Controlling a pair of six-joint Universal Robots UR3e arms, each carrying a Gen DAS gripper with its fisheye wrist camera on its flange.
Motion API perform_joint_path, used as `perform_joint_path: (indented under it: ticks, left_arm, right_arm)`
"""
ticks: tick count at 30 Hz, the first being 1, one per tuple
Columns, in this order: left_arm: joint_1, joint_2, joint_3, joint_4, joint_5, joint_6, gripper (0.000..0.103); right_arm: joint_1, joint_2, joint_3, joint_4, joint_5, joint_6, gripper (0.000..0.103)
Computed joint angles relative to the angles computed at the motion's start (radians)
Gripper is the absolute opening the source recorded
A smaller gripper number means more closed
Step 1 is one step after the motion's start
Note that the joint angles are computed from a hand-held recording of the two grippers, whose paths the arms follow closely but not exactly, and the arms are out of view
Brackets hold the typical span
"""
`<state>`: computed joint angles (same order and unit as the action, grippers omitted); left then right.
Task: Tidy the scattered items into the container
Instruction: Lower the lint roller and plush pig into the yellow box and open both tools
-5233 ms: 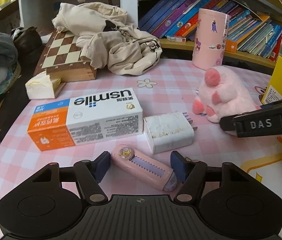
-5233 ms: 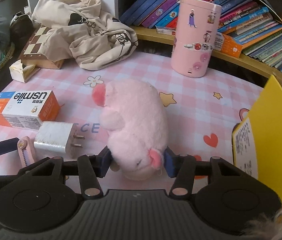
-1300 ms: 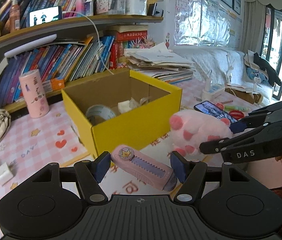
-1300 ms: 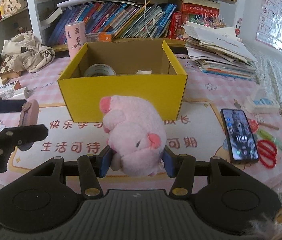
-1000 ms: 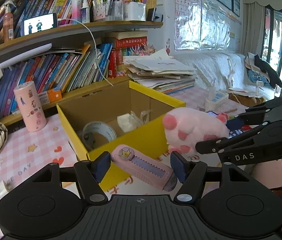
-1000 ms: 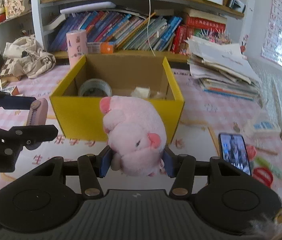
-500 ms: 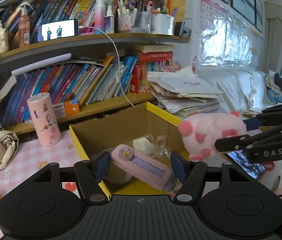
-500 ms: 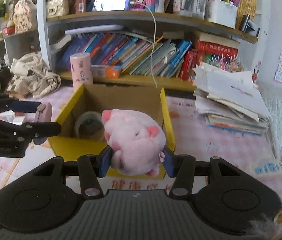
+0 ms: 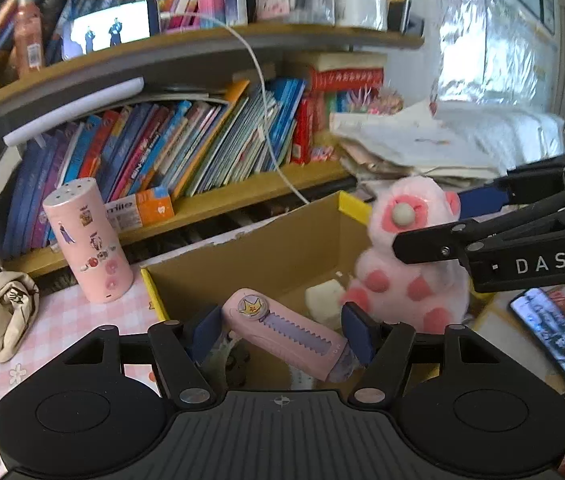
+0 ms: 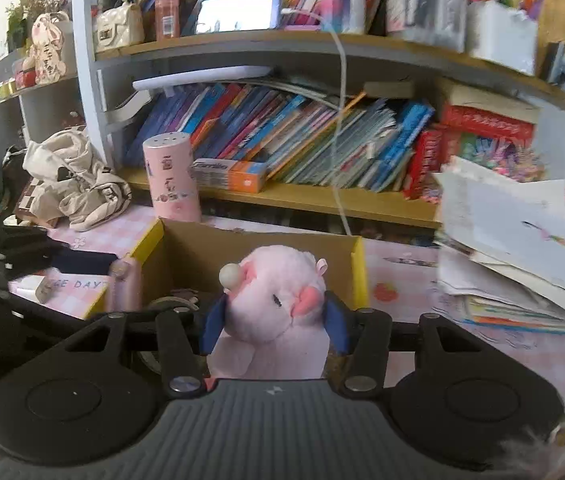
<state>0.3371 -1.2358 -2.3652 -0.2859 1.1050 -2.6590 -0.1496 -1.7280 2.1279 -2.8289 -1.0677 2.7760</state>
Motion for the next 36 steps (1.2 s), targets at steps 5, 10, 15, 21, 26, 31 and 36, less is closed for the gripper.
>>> perform_joint_path:
  ticks: [5, 10, 15, 21, 26, 31, 36]
  left_arm:
    - [-0.106, -0.206, 0.137, 0.097, 0.123, -0.019, 0.066]
    - [-0.166, -0.341, 0.235, 0.079, 0.197, 0.011, 0.067]
    - [-0.187, -0.389, 0.263, 0.052, 0.230, 0.039, 0.067]
    - [-0.189, -0.399, 0.262, 0.033, 0.241, 0.058, 0.068]
    - [-0.196, -0.375, 0.236, 0.042, 0.257, 0.077, 0.070]
    - [-0.180, -0.314, 0.196, 0.043, 0.240, 0.067, 0.072]
    - [-0.168, -0.237, 0.145, 0.049, 0.226, 0.056, 0.072]
  right_arm:
    - [0.066, 0.165, -0.140, -0.007, -0.045, -0.030, 0.049]
    - [0.071, 0.284, -0.245, 0.078, -0.057, -0.034, 0.049]
    - [0.075, 0.361, -0.319, 0.137, -0.044, -0.029, 0.049]
    - [0.121, 0.454, -0.440, 0.179, -0.058, -0.030, 0.050]
    - [0.157, 0.520, -0.527, 0.206, -0.087, -0.010, 0.053]
    - [0.158, 0.513, -0.524, 0.187, -0.077, -0.004, 0.061]
    - [0.134, 0.450, -0.454, 0.159, -0.057, 0.006, 0.064]
